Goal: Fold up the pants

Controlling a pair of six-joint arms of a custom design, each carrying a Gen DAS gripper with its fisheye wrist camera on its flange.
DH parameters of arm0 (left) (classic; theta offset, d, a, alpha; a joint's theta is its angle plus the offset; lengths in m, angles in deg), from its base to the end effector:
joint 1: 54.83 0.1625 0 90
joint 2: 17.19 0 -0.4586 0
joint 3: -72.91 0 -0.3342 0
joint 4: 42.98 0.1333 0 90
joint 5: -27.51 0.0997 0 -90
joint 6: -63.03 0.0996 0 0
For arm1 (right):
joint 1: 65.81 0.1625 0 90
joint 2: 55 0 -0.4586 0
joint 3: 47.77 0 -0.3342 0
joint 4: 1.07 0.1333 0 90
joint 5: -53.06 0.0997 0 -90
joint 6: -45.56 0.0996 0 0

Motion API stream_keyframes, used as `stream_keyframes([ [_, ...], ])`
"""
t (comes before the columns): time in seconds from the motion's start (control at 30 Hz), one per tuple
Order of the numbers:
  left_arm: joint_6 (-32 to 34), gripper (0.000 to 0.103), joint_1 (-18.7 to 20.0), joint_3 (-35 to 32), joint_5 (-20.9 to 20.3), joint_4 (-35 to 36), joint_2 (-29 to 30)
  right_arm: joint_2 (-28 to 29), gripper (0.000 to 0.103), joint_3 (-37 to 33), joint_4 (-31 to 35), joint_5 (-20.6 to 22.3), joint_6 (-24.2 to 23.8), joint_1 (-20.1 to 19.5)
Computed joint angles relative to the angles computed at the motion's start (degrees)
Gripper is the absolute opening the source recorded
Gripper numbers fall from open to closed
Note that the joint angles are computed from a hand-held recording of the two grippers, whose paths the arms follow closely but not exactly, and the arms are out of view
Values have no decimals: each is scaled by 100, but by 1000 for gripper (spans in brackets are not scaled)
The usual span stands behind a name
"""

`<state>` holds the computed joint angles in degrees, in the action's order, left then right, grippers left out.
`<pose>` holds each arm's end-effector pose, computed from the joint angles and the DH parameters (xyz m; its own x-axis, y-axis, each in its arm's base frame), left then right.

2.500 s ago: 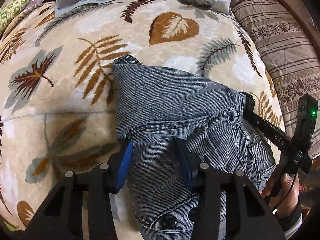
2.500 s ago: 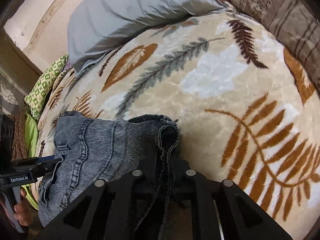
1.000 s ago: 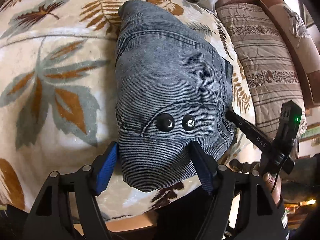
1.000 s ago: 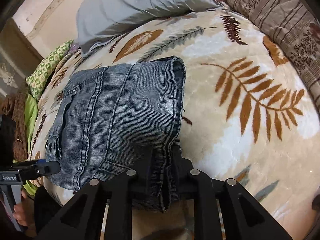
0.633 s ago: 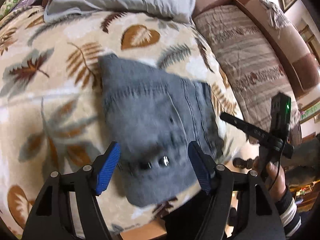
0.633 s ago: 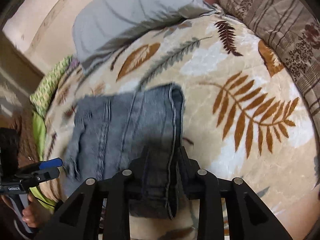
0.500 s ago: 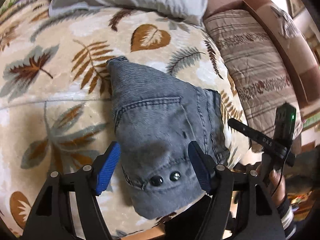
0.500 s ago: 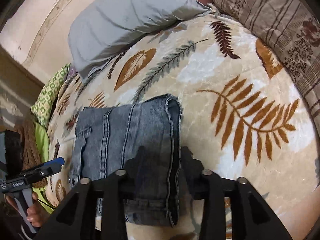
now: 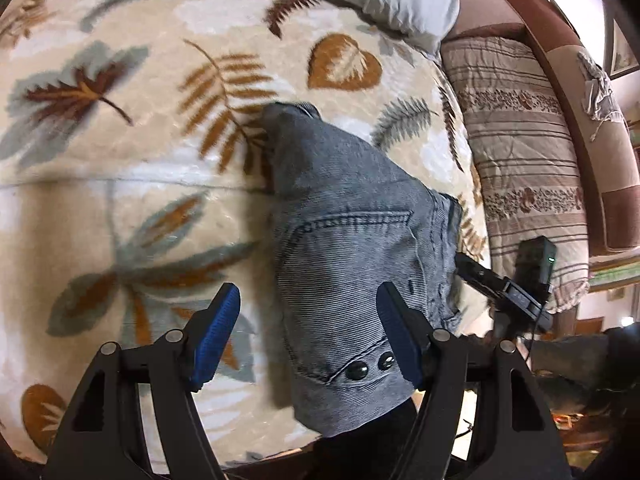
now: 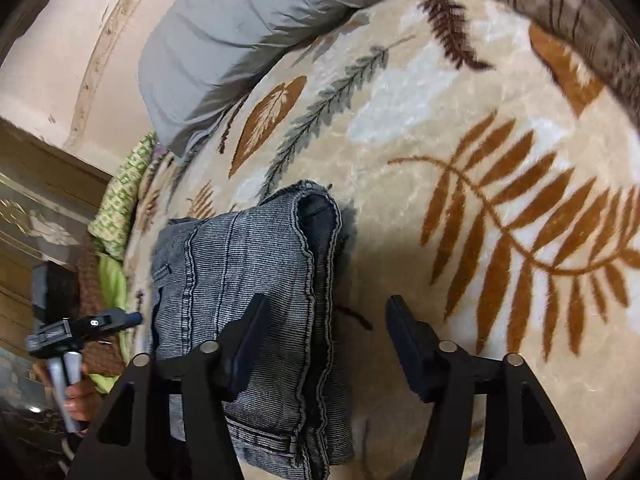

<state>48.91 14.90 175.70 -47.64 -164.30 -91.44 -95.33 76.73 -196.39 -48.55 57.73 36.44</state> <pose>-0.0320 -0.5450 0.3529 -0.9679 0.0849 -0.2364 0.1133 0.9875 -0.1095 0.2193 -0.4761 0.0718 -0.9925 0.0583 0.1074 0.0116 0.9198 -0.3923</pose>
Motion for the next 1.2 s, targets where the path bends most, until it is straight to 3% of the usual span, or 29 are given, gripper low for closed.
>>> stream_keyframes([
  [0.13, 80, 71, 130, -107, -550, 119, 279, 24, 65, 35, 118, 1000, -243, -320],
  [0.17, 112, 76, 138, -117, -621, 128, 369, 50, 65, 9, 216, 1199, -298, -366],
  [0.37, 116, 92, 65, 3, -643, -197, 559, 246, 70, -351, 716, 1419, -890, -232],
  [0.5, 159, 91, -143, 223, -288, -385, 516, 398, 59, -502, 720, 865, -1043, -1],
  [0.67, 165, 55, -458, 459, 246, -495, 358, 450, 45, -513, 553, 167, -999, 394],
  [0.77, 174, 41, -605, 571, 407, -546, 223, 463, 40, -543, 533, -202, -995, 615],
  [1.0, 224, 34, -742, 670, 476, -490, -106, 320, 36, -556, 560, -484, -929, 980],
  [1.2, 417, 34, -684, 350, 786, -301, -275, 499, 35, -1204, 1114, -522, -973, 1277],
])
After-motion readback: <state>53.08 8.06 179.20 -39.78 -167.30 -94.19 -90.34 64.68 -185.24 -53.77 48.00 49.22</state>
